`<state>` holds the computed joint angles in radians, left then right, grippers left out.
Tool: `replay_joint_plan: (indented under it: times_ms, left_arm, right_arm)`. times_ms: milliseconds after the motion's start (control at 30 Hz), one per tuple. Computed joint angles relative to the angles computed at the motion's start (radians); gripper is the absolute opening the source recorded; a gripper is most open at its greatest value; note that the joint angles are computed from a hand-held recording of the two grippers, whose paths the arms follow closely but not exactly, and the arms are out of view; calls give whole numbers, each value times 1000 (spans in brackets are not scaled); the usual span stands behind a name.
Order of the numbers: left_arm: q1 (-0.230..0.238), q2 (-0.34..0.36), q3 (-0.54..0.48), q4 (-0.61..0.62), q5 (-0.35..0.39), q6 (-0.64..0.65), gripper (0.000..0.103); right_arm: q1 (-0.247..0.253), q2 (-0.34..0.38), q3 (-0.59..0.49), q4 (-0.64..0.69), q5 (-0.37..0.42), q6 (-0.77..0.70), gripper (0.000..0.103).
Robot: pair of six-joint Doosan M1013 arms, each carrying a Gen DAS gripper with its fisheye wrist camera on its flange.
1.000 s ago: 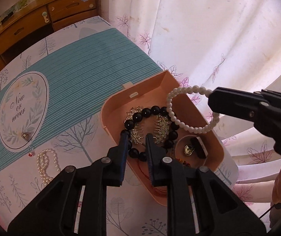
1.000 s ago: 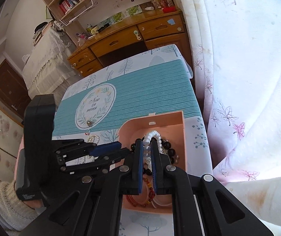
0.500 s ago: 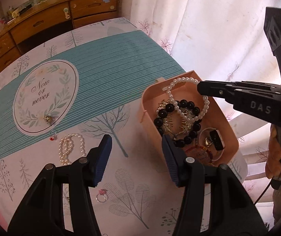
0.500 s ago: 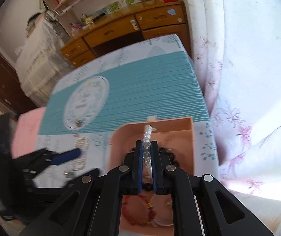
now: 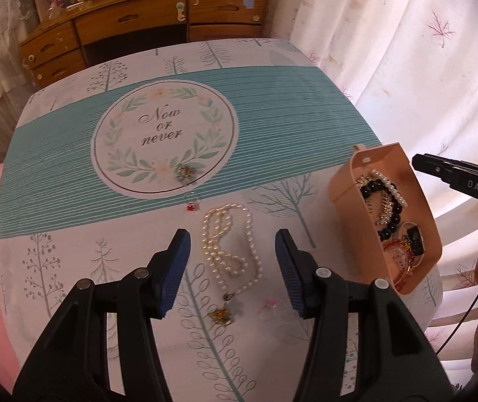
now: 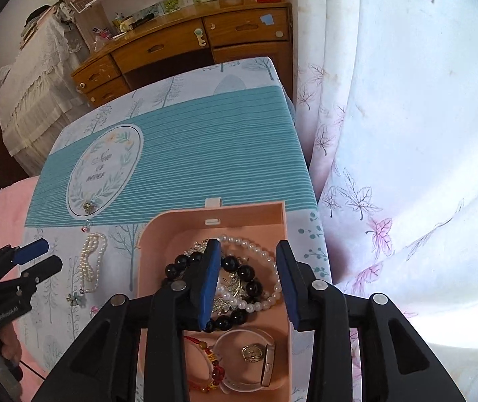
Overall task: Organize jewelry
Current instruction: 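Move both tools toward the pearl necklace on the sheet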
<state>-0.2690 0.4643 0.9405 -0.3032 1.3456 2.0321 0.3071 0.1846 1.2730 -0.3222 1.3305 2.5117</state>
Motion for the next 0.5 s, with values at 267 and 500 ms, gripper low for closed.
replay_joint_plan:
  times_ms: [267,500]
  left_arm:
    - [42,9,-12,28,-10,-50,50]
    - [57,-9,19,50,-32,-51,50]
  right_arm:
    - [56,13,-59,-25,16,-73,34]
    - [110,56,-132,-5,3,-141,34]
